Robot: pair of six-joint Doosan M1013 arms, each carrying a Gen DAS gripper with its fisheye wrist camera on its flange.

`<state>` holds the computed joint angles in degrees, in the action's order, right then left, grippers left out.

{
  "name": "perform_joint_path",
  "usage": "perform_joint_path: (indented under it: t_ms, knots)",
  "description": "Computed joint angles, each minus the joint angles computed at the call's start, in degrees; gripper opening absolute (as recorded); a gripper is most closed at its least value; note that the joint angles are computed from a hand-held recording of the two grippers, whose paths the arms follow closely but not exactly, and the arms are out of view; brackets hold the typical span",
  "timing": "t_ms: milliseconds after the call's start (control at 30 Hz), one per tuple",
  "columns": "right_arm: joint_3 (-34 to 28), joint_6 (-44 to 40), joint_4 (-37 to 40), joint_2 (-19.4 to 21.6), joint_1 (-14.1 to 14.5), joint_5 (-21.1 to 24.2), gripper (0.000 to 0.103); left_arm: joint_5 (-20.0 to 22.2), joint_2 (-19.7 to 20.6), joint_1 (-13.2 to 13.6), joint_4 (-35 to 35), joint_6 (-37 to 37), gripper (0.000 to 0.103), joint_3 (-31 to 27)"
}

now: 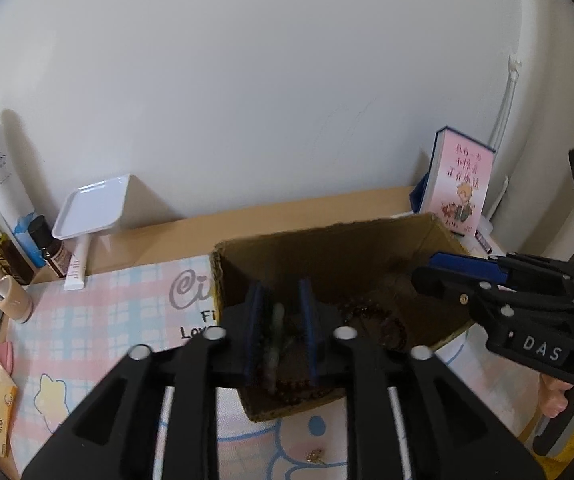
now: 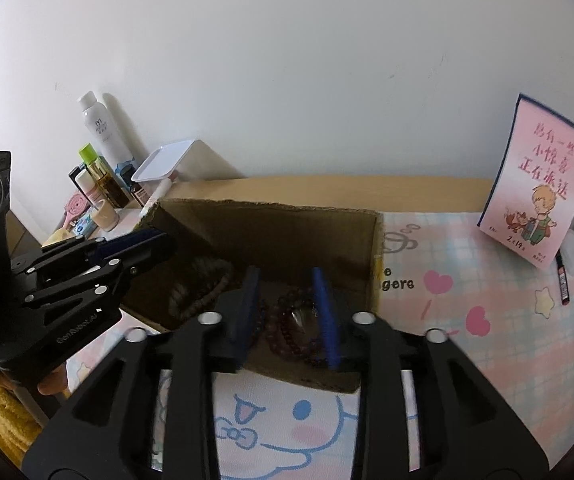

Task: Organize jewelry
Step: 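Drop the silver ring into the box while the left gripper drops the grey bracelet, then grasp the gold ring with the right gripper while the left grasps the pale blue bracelet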

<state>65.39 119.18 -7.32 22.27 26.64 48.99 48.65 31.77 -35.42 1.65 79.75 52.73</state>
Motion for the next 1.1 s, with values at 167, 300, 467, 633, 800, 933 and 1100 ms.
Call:
perform_joint_path:
  t_ms: [167,300,467,633,800,933,1100]
  knots:
    - [0.8,2.1,-4.6,-1.2,1.0,-0.9,0.034,-2.6,-2.0,0.4,-0.1,-0.8,0.032,2.2]
    - [2.6,2.2,-6.4,-3.1,2.0,-3.0,0.034,-5.8,-4.9,0.6,0.7,-0.5,0.035,6.3]
    - [5.4,2.0,-7.2,-5.2,3.6,-4.3,0.034,-7.3,-8.5,0.4,2.1,-0.8,0.035,12.0]
    - [8.0,1.6,-7.7,-6.3,5.5,-4.2,0.034,-7.9,-11.4,0.3,2.8,-0.4,0.035,17.4]
    - [9.8,1.1,-7.4,-6.6,6.9,-3.2,0.034,-7.4,-13.2,0.1,2.7,1.1,0.035,21.9]
    - [10.8,0.6,-5.8,-6.3,7.6,-2.1,0.034,-6.6,-13.8,0.1,0.9,3.8,0.035,24.2]
    - [11.9,-0.2,-3.4,-6.1,8.0,-2.3,0.034,-5.6,-14.6,0.2,-2.1,6.2,0.035,26.6]
